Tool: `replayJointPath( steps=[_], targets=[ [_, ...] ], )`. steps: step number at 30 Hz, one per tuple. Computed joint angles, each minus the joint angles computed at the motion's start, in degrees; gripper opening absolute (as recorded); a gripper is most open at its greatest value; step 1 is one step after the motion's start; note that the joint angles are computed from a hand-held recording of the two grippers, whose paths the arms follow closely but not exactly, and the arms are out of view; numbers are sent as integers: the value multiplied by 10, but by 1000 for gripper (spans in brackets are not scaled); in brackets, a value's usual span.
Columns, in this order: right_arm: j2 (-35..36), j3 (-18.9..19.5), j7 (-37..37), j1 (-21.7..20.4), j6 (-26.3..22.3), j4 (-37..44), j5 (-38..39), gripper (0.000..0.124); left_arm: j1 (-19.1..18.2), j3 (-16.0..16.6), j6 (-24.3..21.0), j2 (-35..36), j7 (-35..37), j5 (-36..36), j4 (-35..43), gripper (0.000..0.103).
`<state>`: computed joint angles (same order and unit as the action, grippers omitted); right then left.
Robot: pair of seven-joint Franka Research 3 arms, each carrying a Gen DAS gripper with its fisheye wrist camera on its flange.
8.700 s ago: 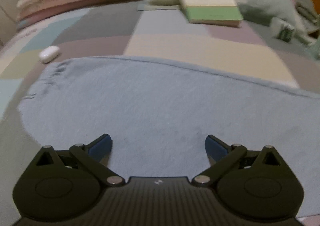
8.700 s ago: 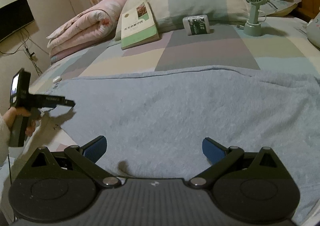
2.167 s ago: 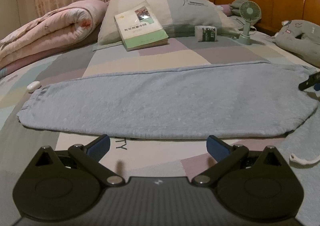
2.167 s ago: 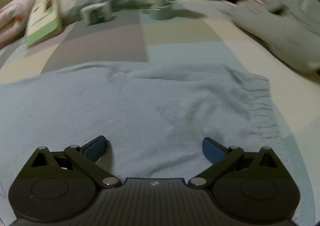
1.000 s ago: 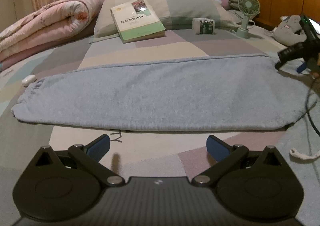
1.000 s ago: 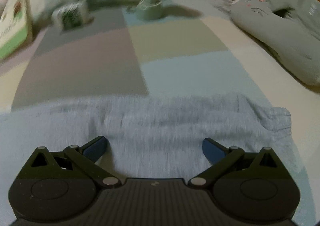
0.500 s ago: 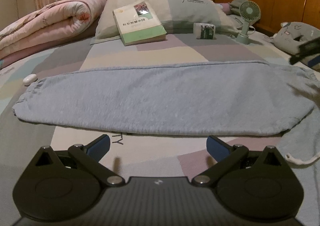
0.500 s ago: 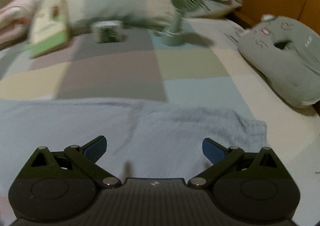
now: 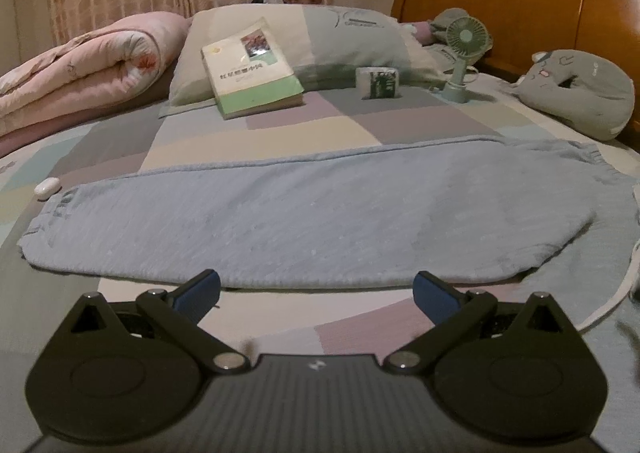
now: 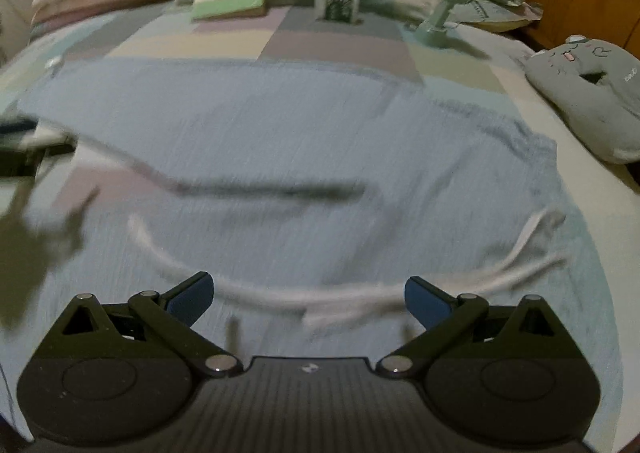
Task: Fold clothes
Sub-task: 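Lift the waistband with the white drawstring using the right gripper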
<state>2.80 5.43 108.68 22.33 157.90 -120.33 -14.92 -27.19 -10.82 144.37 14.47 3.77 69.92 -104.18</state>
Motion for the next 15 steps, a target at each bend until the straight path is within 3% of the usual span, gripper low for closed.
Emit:
replayJointPath(
  steps=[5,8,11,15],
  targets=[
    [-33,13,12,5,16,-73,2,103,-3,-1,-1,-2,0,7,1,102],
    [-48,19,123,-10,84,-118,-88,103,-5,-3,-5,-4,1,11,3,102],
    [-50,30,221,-25,99,-122,-182,103,-8,-6,6,-11,0,24,1,102],
    [-52,31,262,-33,114,-127,-224,103,-5,-15,60,-14,11,23,-4,102]
  ],
)
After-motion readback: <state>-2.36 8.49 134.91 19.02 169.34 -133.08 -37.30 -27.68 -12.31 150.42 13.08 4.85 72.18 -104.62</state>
